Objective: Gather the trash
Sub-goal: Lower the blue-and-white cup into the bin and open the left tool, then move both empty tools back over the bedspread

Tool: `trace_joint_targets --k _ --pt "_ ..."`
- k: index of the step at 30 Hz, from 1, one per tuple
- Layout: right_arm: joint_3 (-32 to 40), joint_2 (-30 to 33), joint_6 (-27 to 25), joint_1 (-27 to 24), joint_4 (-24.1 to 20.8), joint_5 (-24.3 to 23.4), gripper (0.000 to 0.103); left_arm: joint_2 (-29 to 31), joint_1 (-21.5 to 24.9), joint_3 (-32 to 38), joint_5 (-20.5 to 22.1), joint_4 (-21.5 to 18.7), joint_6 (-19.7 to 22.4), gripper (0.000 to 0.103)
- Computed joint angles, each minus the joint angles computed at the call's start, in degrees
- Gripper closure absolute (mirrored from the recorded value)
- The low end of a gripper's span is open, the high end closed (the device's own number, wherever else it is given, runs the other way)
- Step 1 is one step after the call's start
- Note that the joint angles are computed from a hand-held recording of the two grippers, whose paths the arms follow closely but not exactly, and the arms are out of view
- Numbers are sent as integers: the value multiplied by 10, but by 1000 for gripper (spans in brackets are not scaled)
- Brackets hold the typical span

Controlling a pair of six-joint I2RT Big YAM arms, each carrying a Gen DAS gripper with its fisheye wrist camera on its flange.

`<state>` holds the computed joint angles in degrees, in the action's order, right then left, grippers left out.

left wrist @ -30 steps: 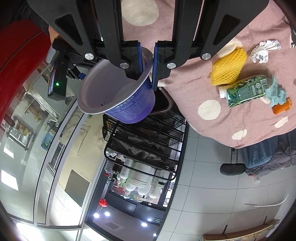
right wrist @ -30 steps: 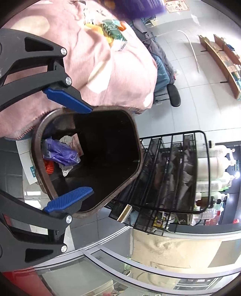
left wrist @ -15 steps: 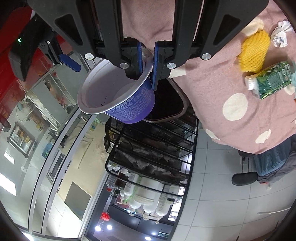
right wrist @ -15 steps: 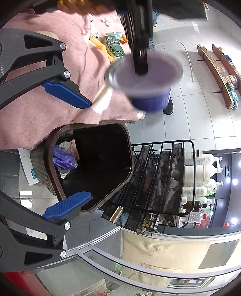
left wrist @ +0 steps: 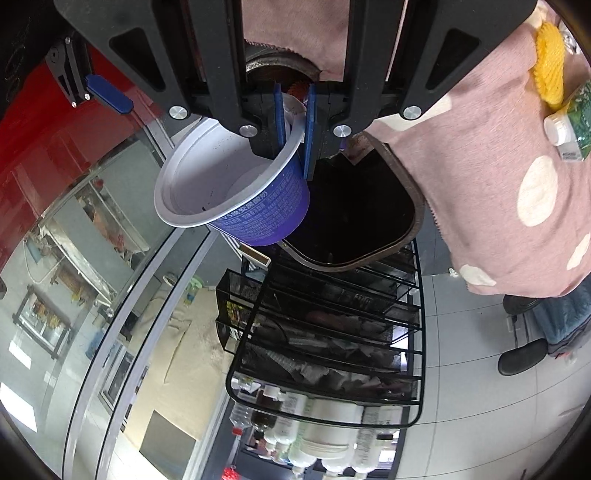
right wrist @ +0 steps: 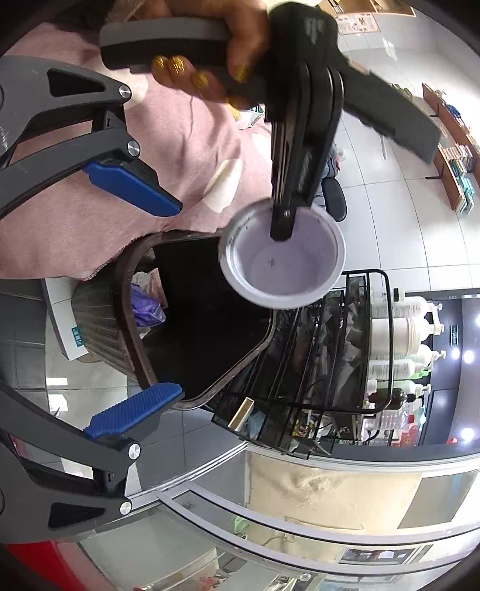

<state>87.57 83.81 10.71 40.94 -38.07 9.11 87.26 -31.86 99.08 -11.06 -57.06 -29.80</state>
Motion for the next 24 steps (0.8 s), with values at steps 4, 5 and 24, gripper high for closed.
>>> trace_joint_targets --k 4,5,24 --pt "-6 -5 5 -5 -3 -4 12 31 -2 35 0 -24 13 93" --pt "-8 -6 6 -6 -3 -6 12 34 -3 39 0 -28 13 91" --pt "-19 -12 7 -4 3 -18 12 -11 -17 0 -40 39 23 13"
